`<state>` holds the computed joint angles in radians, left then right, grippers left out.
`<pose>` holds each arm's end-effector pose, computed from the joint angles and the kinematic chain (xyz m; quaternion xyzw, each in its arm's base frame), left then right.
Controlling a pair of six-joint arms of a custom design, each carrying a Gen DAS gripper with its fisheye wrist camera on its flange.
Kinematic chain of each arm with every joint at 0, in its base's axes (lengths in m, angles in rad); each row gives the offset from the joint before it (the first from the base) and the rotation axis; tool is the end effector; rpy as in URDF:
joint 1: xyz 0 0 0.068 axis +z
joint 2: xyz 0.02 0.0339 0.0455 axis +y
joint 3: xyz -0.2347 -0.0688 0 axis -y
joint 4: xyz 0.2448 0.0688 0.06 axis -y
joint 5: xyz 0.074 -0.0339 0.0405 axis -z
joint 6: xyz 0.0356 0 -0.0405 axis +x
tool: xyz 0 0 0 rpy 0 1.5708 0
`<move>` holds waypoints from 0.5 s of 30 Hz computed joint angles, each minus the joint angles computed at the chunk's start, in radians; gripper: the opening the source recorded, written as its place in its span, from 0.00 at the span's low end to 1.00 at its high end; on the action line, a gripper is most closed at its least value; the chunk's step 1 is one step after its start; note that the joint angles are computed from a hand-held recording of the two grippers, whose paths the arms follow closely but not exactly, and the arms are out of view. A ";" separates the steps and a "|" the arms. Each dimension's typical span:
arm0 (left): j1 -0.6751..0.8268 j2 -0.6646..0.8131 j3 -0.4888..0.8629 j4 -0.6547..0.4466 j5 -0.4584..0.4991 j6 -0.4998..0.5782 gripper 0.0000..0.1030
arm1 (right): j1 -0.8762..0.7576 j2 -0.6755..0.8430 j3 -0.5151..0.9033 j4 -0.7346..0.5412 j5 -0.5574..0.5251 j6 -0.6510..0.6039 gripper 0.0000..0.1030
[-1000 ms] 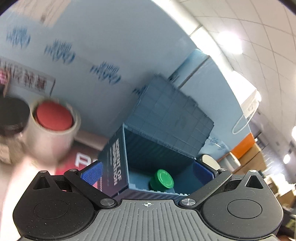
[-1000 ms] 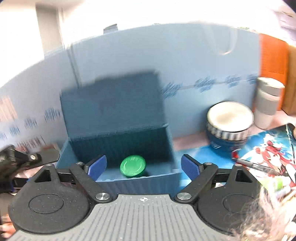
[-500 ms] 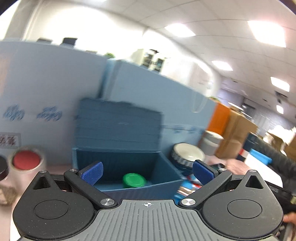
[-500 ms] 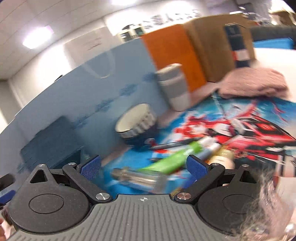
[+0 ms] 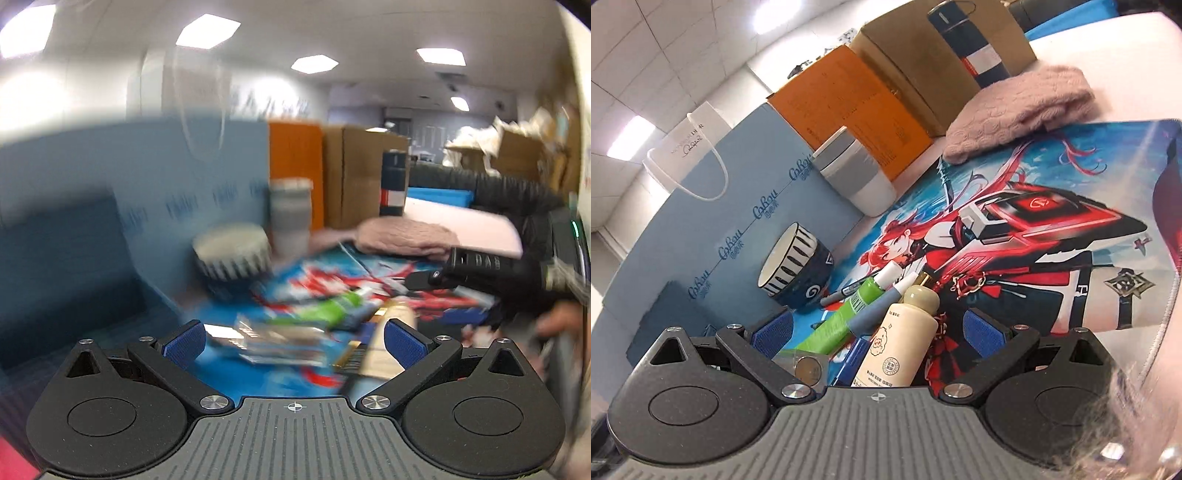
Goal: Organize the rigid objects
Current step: 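Move the left gripper to the clear glass tube and close on it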
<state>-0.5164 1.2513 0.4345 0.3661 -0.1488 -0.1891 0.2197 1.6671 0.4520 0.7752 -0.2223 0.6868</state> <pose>0.2251 -0.1218 0.1514 0.0987 0.8400 -0.1239 0.5189 0.2739 0.0692 0.0922 0.1364 0.8301 0.3174 0.4377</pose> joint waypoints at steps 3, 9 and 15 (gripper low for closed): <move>0.050 0.161 0.140 -0.031 0.152 -0.295 1.00 | 0.001 0.031 0.007 0.058 -0.004 -0.006 0.96; 0.022 0.402 0.369 -0.154 0.010 -0.643 1.00 | 0.022 0.200 -0.004 0.465 0.021 0.082 0.98; 0.034 0.603 0.572 -0.265 -0.084 -0.707 0.98 | 0.000 0.383 0.002 0.730 0.050 0.141 1.00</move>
<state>-0.4825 1.8541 1.0061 0.1014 -0.2329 -0.8960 0.2202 2.0498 0.4539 1.5057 -0.1720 0.8282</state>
